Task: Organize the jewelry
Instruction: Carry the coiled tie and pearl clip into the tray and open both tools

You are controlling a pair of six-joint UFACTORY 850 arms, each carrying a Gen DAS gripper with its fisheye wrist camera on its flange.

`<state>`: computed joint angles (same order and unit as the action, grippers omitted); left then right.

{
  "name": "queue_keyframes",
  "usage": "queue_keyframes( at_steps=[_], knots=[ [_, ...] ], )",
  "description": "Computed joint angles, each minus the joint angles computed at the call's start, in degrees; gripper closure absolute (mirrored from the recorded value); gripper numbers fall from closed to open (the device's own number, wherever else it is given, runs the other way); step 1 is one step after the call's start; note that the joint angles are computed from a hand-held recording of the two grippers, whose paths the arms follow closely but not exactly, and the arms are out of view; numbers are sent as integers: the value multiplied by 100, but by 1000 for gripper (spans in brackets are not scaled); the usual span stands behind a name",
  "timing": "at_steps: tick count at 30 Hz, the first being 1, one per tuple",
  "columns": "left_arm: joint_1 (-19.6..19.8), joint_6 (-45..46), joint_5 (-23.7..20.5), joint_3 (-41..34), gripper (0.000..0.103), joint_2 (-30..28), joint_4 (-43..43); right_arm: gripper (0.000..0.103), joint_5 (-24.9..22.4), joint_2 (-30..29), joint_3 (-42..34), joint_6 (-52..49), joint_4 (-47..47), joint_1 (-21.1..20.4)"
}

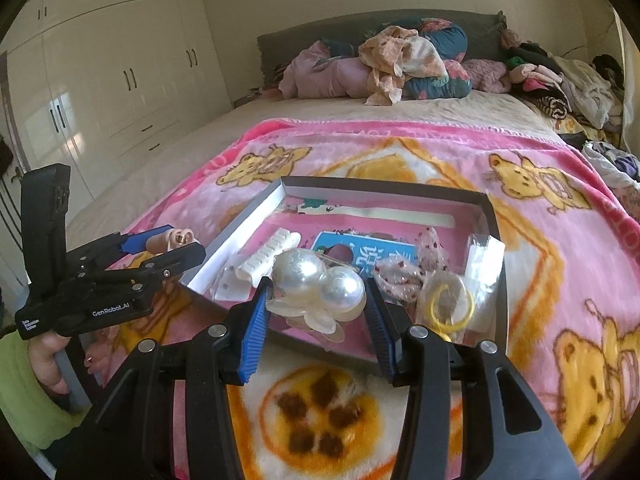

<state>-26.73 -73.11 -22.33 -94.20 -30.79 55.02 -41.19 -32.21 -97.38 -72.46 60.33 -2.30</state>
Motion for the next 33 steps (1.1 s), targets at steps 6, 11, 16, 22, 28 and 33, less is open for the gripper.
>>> queue_keyframes(
  at_steps=[6,11,16,22,28,33],
  knots=[
    [82,274,-22,-299,41,-224,-302,59,105,-216,-269,204,-114,50],
    [119,852,-72,-652,41,-501,-834,59,300,-497,-588,664,-530,82],
    [107,1162,-107,-822,41,-679,-1123,59,448,-690,-733,1181,-1026,98],
    [100,1304,-134,-826,39,-745,-1322,58,478,-697,-614,1203,-1112,81],
    [71,1011,-133,-722,27,-691,-1028,46,613,-497,-329,836,-768,40],
    [14,426,-131,-453,23,-477,-481,36,785,-149,89,257,-160,-40]
  ],
)
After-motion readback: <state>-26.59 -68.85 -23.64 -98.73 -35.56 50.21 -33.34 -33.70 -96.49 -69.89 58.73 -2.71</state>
